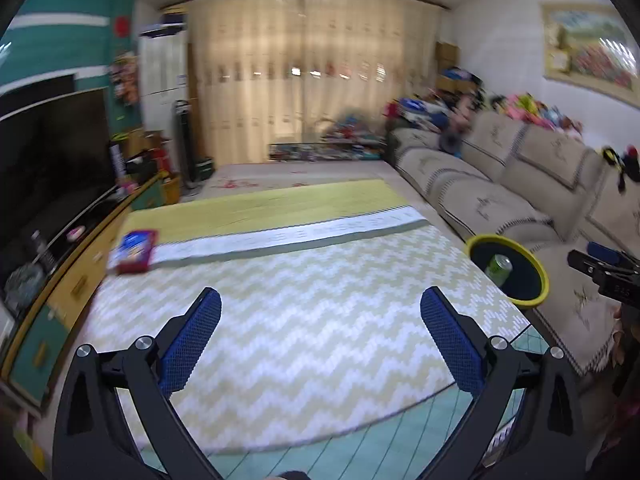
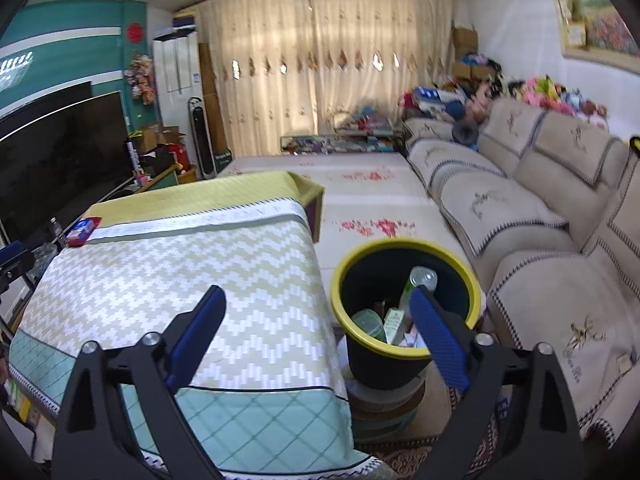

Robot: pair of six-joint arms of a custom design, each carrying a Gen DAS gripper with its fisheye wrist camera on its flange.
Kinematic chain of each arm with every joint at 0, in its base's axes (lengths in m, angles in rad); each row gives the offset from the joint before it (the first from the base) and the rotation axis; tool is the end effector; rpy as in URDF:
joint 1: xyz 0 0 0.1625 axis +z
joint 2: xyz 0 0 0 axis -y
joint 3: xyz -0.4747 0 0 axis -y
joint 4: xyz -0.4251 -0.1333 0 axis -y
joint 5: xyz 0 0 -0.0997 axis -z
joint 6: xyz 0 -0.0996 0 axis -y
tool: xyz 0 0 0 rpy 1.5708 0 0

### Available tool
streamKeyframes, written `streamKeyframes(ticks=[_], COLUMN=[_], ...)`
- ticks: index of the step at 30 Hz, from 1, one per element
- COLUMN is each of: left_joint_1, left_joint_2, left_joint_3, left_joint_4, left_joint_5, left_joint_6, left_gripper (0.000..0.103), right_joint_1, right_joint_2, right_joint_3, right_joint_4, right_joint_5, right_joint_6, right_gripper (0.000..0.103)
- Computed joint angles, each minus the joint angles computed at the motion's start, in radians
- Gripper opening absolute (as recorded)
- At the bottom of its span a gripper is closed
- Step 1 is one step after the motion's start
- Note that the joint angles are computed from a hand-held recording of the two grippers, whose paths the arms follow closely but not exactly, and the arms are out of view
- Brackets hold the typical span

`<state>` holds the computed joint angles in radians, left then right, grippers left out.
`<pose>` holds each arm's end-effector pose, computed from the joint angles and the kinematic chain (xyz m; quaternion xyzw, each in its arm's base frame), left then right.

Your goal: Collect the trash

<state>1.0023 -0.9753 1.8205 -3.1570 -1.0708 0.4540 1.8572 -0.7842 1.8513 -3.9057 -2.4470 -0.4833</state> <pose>-0.2140 -0.6713 0.2403 0.3638 0.8315 -0.3634 0.2102 0.2330 -0.5901 0.2016 0.0410 -0.7706 0.5002 0.3929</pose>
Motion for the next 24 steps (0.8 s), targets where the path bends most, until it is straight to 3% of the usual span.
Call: streamKeyframes(ticks=[5, 10, 16, 24], left_joint_1=[0.009, -0.001, -0.035, -0.054], left_joint_2=[-0.120, -0.170, -0.168, -0.166], left_joint_3=[0.116, 0.184, 0.203, 0.208], left_joint_4=[-0.077, -0.138, -0.161, -0.186], left_joint_5=[0.025, 0.056, 0.117, 0.133], left_joint_6=[-0.056, -0.067, -0.054, -0.066], left_gripper=[0.098, 0.098, 0.098, 0.098], right_joint_1=[0.040, 0.061, 0.066, 0.059], right_joint_2=[0.001, 0.012, 0.014, 0.013], right_joint_3=[0.017, 0.024, 0.047, 0.051], right_joint_4=[-0.042, -0.063, -0.070, -0.066], right_joint_5=[0.001, -0.003, 0.006, 0.022], right_joint_6=[-0.018, -0.021, -0.010, 0.008], right_gripper=[0.091, 0.091, 0.093, 0.093])
